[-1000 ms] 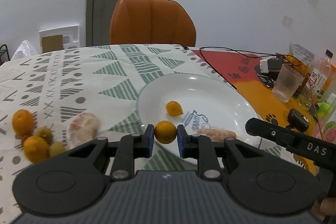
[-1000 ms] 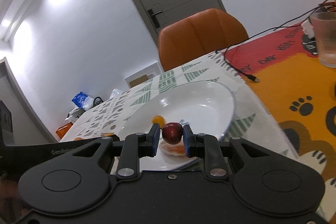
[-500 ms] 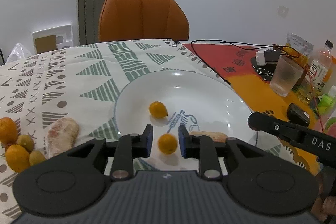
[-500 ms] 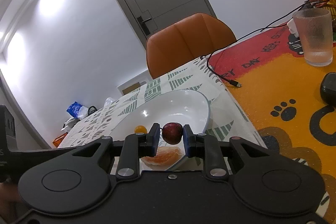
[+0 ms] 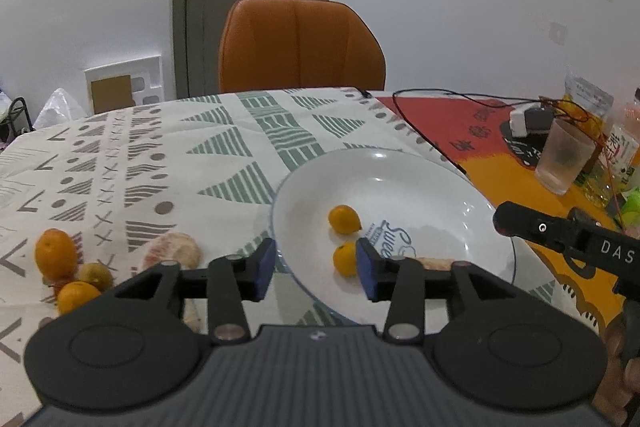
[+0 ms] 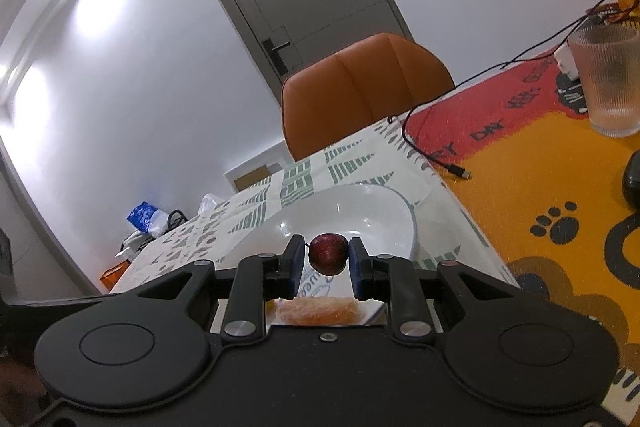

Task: Organize fruits
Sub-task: 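Carry the plum and orange over the white plate and open both tools, then move both open tools back toward the fruit pile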

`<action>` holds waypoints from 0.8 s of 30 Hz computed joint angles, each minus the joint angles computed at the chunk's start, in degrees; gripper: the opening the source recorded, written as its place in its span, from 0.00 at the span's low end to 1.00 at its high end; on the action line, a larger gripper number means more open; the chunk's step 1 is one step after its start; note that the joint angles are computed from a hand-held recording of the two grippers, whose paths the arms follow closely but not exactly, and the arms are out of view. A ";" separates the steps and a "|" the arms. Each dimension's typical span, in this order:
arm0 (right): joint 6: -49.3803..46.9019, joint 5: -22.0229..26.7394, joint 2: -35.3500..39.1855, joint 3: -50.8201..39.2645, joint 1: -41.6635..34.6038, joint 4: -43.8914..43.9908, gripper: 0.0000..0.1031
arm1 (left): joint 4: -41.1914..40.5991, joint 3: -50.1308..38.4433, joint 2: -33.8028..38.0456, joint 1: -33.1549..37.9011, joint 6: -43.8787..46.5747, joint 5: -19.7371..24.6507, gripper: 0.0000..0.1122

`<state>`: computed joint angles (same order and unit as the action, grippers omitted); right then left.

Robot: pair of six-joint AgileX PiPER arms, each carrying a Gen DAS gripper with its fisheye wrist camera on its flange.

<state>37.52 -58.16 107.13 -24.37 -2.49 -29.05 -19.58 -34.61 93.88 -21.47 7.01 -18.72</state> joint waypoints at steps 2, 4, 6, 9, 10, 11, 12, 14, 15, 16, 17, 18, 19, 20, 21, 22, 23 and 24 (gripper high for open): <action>-0.59 0.00 -0.36 0.21 0.86 1.83 0.26 | -0.08 0.88 -1.02 0.33 0.06 -0.63 0.45; -1.02 0.17 -0.79 0.44 1.78 3.62 0.27 | 1.55 1.66 -2.00 1.04 -1.32 -0.73 0.48; -0.82 0.77 -1.24 0.26 2.34 3.83 0.32 | 2.36 2.59 -3.00 1.70 -2.07 -0.98 0.52; -1.89 1.14 -2.16 0.77 4.24 5.76 0.50 | 3.68 4.02 -4.29 2.82 -3.50 -1.52 0.55; -2.78 1.02 -2.51 1.10 5.18 6.90 0.51 | 4.36 4.45 -4.80 3.40 -4.31 -1.44 0.56; -3.19 1.17 -2.80 1.19 5.75 7.24 0.52 | 5.44 4.87 -5.25 4.02 -5.44 -1.40 0.56; -3.40 1.52 -3.14 1.25 6.45 7.67 0.53 | 6.58 5.44 -5.81 4.66 -6.53 -1.50 0.56; -3.83 2.20 -3.78 1.40 7.88 8.95 0.56 | 6.83 6.63 -7.15 5.62 -6.76 -1.84 0.57; -4.18 2.40 -4.17 1.63 8.53 9.67 0.59 | 6.53 7.20 -7.88 6.01 -6.47 -2.02 0.57; -4.67 2.52 -4.48 1.82 9.27 10.67 0.65 | 6.46 7.88 -8.69 6.49 -6.41 -2.30 0.58; -5.11 2.65 -4.89 2.11 9.97 11.64 0.68 | 6.47 8.58 -9.58 7.04 -6.41 -2.56 0.58; -5.44 2.87 -5.23 2.24 10.79 12.57 0.73 | 6.41 9.34 -10.52 7.71 -6.33 -2.88 0.58; -5.63 3.14 -5.59 2.31 11.49 13.21 0.76 | 6.54 9.93 -11.32 8.39 -6.36 -3.06 0.60; -5.89 3.76 -6.06 2.29 12.36 13.96 0.79 | 6.55 10.69 -12.17 9.10 -6.27 -3.50 0.61; -6.17 4.92 -6.65 2.06 13.41 14.91 0.86 | 5.71 11.49 -13.08 9.64 -5.46 -4.03 0.62; -6.55 5.53 -7.10 1.97 14.49 16.13 0.92 | 4.27 12.29 -14.08 10.12 -4.09 -4.50 0.63; -6.95 5.41 -7.32 2.07 15.41 17.11 0.95 | 4.05 12.97 -14.97 10.89 -3.70 -4.78 0.65; -7.30 5.22 -7.46 2.08 16.33 17.81 0.97 | 4.74 13.51 -15.79 11.84 -4.02 -4.77 0.66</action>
